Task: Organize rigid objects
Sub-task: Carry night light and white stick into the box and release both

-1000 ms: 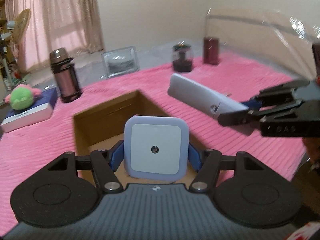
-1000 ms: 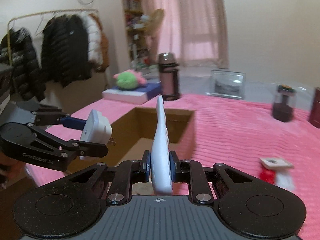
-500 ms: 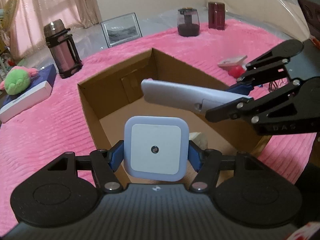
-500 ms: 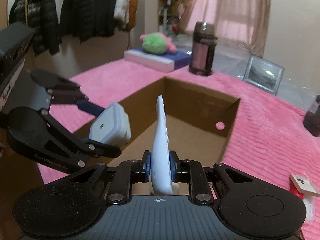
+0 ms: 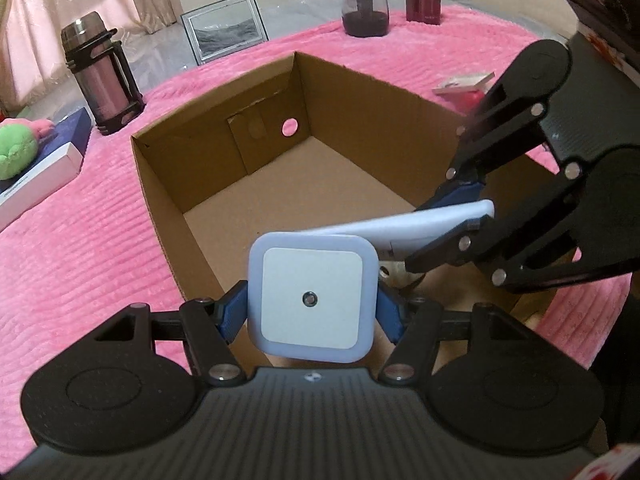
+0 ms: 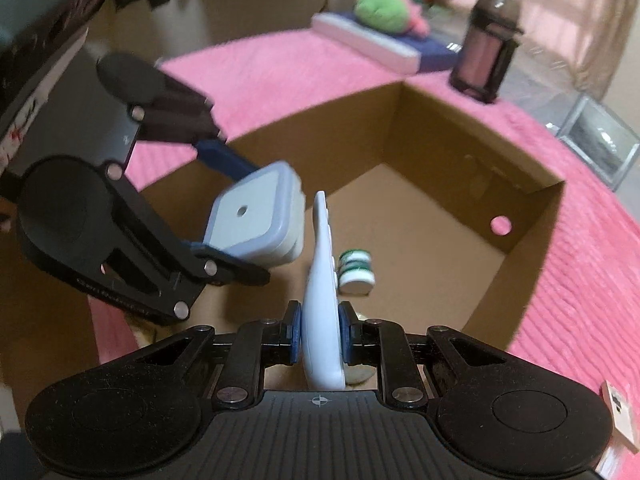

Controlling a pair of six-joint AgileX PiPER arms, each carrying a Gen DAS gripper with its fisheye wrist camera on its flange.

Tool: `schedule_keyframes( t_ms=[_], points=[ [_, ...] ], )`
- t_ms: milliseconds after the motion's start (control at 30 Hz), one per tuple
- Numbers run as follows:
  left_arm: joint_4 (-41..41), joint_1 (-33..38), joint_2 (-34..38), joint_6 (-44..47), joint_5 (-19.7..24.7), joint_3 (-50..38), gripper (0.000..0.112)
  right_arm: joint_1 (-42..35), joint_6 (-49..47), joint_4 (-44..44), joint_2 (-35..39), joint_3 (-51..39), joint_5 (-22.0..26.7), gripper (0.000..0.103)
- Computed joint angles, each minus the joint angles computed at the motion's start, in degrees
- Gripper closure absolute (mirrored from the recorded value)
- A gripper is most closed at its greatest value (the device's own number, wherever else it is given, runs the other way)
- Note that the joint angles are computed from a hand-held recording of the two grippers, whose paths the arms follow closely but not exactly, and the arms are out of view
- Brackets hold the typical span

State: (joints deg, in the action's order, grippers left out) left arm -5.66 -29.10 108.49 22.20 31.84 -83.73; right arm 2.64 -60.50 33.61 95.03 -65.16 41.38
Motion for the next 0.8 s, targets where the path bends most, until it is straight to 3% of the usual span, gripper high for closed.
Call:
schedule_keyframes(
  t_ms=[300, 500, 800],
  points=[
    [-1.26, -0.13, 2.24, 3.05, 2.08, -2.39, 0.051, 0.74, 4.20, -6.03, 6.59, -6.12, 5.30, 0.087],
    [-1.84, -0.04, 2.86, 4.32, 2.71, -3.08, 0.051, 0.65, 4.59, -6.66, 8.43, -7.75, 5.55, 0.087],
    [-2.57, 0.06, 2.91, 4.71, 3.59, -3.55, 0.051, -0.01, 2.44, -4.26, 4.08, -3.18, 3.30, 0.087]
  ],
)
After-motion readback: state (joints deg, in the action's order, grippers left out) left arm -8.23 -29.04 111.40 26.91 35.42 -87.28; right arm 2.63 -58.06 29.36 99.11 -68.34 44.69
